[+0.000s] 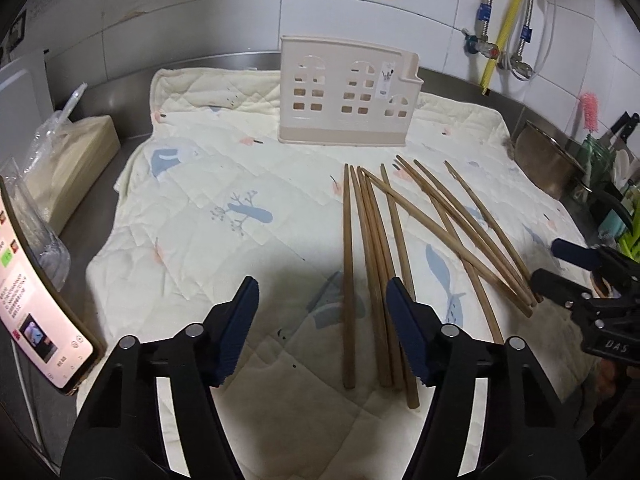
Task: Organize utensils
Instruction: 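Lower the left tool and close it on one chopstick while the right tool grasps another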
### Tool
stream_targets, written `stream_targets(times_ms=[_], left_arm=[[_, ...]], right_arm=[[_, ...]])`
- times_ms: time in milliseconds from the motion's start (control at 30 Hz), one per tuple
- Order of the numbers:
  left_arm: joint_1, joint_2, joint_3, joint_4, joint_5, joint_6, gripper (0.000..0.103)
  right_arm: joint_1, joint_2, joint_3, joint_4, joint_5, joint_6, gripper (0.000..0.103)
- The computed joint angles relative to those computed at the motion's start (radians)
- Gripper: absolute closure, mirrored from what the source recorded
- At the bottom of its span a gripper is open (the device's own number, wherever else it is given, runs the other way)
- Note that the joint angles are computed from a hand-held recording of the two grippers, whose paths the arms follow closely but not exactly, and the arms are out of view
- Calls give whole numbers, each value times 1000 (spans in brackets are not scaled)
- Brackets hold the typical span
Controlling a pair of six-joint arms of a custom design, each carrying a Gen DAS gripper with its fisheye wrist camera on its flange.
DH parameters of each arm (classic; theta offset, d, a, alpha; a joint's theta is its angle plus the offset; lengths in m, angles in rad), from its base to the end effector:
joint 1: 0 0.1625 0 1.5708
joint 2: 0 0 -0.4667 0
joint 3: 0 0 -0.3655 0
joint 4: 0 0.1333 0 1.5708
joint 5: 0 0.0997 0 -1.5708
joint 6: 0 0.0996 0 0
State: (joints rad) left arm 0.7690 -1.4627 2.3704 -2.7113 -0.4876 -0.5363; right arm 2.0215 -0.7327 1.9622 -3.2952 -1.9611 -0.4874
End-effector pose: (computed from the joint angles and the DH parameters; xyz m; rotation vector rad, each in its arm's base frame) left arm -0.1214 -0.4254 0.3160 0.1388 2.2165 -1.0298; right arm 0.3476 -0.4992 0.0965 1.0879 -2.4416 0.6646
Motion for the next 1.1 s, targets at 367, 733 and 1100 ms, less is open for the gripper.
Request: stream_targets(times_ms=[367,733,1100], left_arm=[[46,10,5,-90,-104,91,64],[99,47,-15,-127,-177,142,82],[125,89,-40,-138,-188,162,95]], right_arm=[[-9,42,-55,121,47,-21,64],[-29,57,-76,161,42,-9,86],[-36,58,-65,141,34,-25,88]])
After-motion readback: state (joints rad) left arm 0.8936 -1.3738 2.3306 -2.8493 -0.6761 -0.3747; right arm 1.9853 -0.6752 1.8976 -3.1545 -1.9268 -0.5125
